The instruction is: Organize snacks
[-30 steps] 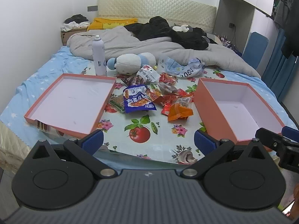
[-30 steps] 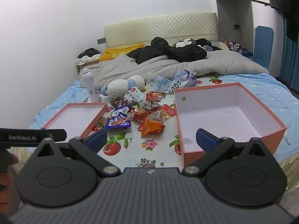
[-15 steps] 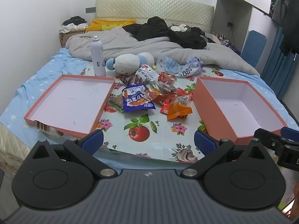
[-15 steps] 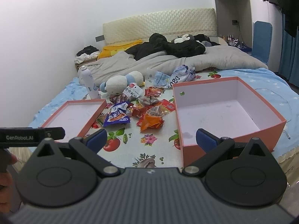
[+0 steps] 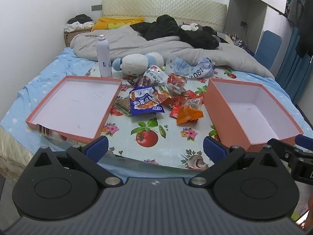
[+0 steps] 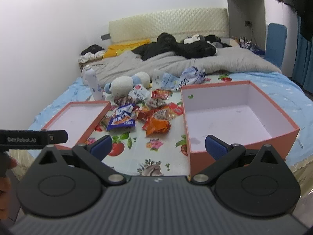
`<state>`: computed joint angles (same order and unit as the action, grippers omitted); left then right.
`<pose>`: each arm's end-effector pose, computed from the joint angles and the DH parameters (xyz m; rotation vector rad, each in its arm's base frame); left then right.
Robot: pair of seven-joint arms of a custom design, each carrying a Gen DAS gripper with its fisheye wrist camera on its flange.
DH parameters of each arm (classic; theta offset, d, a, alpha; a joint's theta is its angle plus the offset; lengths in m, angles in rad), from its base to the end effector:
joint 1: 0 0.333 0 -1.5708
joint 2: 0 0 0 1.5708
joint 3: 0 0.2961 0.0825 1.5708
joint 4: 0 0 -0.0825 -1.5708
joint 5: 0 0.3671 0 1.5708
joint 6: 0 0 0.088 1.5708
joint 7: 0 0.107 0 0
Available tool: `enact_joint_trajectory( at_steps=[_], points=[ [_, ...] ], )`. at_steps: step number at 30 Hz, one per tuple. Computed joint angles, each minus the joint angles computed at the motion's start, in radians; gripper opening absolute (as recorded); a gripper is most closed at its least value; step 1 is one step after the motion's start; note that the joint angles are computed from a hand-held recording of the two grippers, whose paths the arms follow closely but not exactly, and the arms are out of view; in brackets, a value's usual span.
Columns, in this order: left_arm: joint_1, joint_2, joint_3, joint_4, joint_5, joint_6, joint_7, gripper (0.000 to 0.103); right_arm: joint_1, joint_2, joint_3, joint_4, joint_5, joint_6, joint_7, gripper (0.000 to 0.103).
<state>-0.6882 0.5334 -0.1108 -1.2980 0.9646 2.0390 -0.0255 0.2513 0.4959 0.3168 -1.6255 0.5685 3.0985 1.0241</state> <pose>0.5417 -0.4644 0.4669 -2.0056 1.2536 -0.6530 0.6330 0.3012 0.4411 -1.8196 1.1527 -0.4150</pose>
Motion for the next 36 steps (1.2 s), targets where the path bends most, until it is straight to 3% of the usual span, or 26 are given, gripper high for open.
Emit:
enact_joint_trajectory(
  at_steps=[8,16,19,23,27,33,36],
  points=[
    [0.029,0.017,0.0,0.01,-0.036,0.031,0.041,0.103,0.043,0.03,-0.055,0.044,-0.038,-0.029,0.059,0.103],
    [0.055,0.054,0.007,0.046,-0.096,0.063,0.096,0.103,0.048,0.071,-0.061,0.097,-0.062,-0.077,0.078,0.103],
    [0.062,0.077,0.014,0.074,-0.123,0.064,0.121,0.103,0.091,0.091,-0.114,0.126,-0.114,-0.084,0.112,0.103],
    [0.071,0.099,0.026,0.108,-0.15,0.08,0.138,0.103,0.03,0.124,-0.023,0.165,-0.093,-0.092,0.026,0.103],
    [0.075,0.137,0.037,0.167,-0.175,0.07,0.185,0.103,0.07,0.169,-0.07,0.248,-0.115,-0.158,0.053,0.103],
    [0.104,0.18,0.047,0.222,-0.232,0.094,0.251,0.103,0.095,0.243,-0.091,0.374,-0.132,-0.235,0.068,0.098],
    [0.12,0.207,0.057,0.253,-0.255,0.112,0.28,0.103,0.119,0.299,-0.114,0.464,-0.157,-0.285,0.096,0.086]
  ],
)
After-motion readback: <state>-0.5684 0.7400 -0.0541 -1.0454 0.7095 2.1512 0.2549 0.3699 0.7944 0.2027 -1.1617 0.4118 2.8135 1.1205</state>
